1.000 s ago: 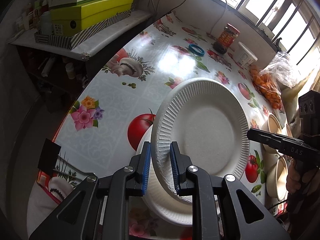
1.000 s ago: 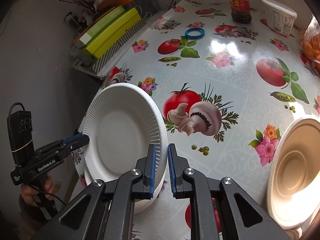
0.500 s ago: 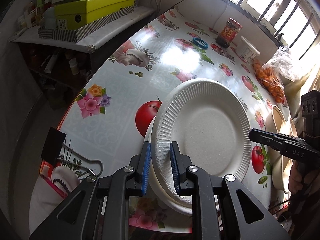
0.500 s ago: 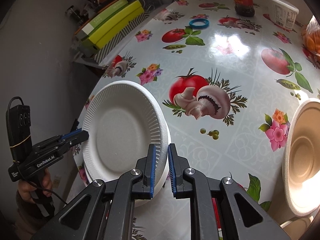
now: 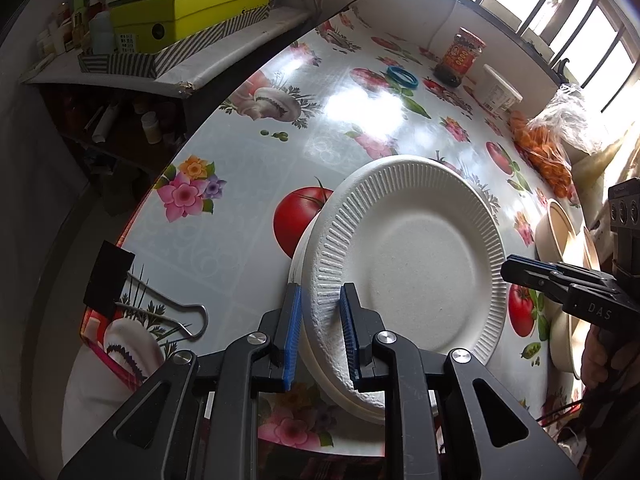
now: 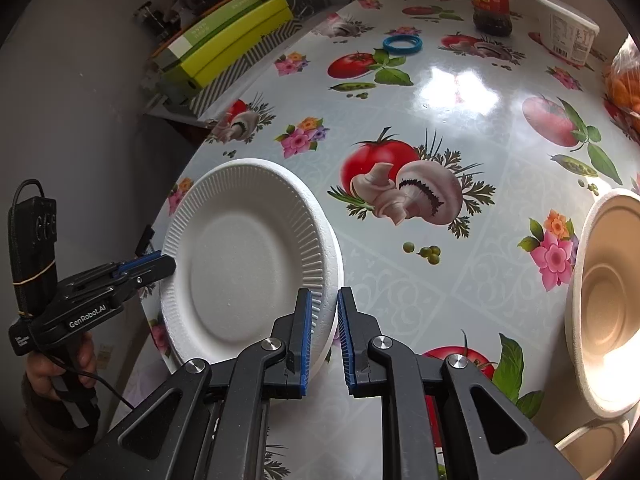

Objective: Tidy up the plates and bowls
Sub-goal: 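Lower the held plate onto the plate stack and open the left tool, then move the open right tool over the nearest tan paper bowl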

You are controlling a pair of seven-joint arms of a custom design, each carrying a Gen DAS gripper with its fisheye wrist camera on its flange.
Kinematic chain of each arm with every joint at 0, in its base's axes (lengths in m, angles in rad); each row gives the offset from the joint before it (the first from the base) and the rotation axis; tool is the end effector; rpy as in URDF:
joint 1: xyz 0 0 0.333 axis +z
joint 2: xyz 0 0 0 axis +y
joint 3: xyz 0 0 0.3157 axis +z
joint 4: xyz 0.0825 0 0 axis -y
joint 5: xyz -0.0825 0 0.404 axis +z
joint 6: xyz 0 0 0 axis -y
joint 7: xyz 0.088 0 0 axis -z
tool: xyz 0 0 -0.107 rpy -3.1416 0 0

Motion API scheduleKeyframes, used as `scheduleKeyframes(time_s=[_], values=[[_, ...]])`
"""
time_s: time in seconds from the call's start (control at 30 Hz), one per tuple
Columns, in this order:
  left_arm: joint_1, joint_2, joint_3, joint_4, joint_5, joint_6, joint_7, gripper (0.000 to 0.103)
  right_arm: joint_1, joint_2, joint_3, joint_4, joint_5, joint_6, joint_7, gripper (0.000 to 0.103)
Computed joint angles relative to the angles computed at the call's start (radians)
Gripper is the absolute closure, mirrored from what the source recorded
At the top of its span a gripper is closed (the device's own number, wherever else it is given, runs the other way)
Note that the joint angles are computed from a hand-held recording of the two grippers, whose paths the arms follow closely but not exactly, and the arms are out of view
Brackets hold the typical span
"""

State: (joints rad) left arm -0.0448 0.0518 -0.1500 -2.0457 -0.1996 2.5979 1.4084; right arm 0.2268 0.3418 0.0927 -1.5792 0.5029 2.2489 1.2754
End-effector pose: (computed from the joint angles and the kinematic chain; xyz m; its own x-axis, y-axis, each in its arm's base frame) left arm 0.6070 -0.1146 0.4606 0.0528 -0.9663 0.2517 -0.8889 -0.1604 -0.4292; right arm 0.6725 0.2282 0.4733 0.3874 -0.8358 -0.3890 -0.8966 -0.2433 -0.3701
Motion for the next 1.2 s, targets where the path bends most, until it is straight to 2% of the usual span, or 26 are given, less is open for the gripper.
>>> scheduleKeyframes(time_s=[0.5,0.57,0.63,0.7,0.73,0.8,0.87,0.97,1.07,1.2], values=[[0.000,0.007,-0.002,-0.003,0.024,0.001,-0.013,0.082,0.007,0.004,-0.001,-0.007,-0.016,0.012,0.013,0.087],[0.001,0.006,-0.002,-0.005,0.017,0.003,-0.008,0.081,0.006,0.005,0.000,-0.006,-0.012,0.009,0.012,0.084],[0.001,0.005,-0.002,-0.007,0.016,0.006,-0.005,0.081,0.007,0.004,0.000,-0.009,-0.013,0.014,0.011,0.076],[0.001,0.003,-0.003,-0.009,0.008,0.010,-0.001,0.076,0.009,0.002,0.000,-0.013,-0.015,0.019,0.013,0.070],[0.001,0.002,-0.003,-0.011,-0.002,0.015,0.006,0.074,0.012,0.000,-0.001,-0.017,-0.020,0.026,0.018,0.066],[0.001,-0.001,-0.003,-0.016,-0.009,0.023,0.008,0.065,0.017,-0.013,-0.003,-0.036,-0.029,0.053,0.020,0.057],[0.001,-0.003,-0.002,-0.021,-0.013,0.033,0.011,0.060,0.016,-0.029,-0.001,-0.059,-0.023,0.075,0.012,0.057],[-0.001,-0.011,-0.001,-0.028,-0.016,0.048,0.008,0.060,0.018,-0.052,-0.002,-0.093,-0.016,0.111,0.015,0.057],[-0.008,-0.031,0.002,-0.052,0.053,0.095,-0.037,0.058,0.028,-0.083,-0.010,-0.140,-0.042,0.167,0.033,0.056],[-0.018,-0.056,0.002,-0.074,0.054,0.144,-0.038,0.058,0.034,-0.129,-0.015,-0.209,-0.058,0.240,0.052,0.053]])
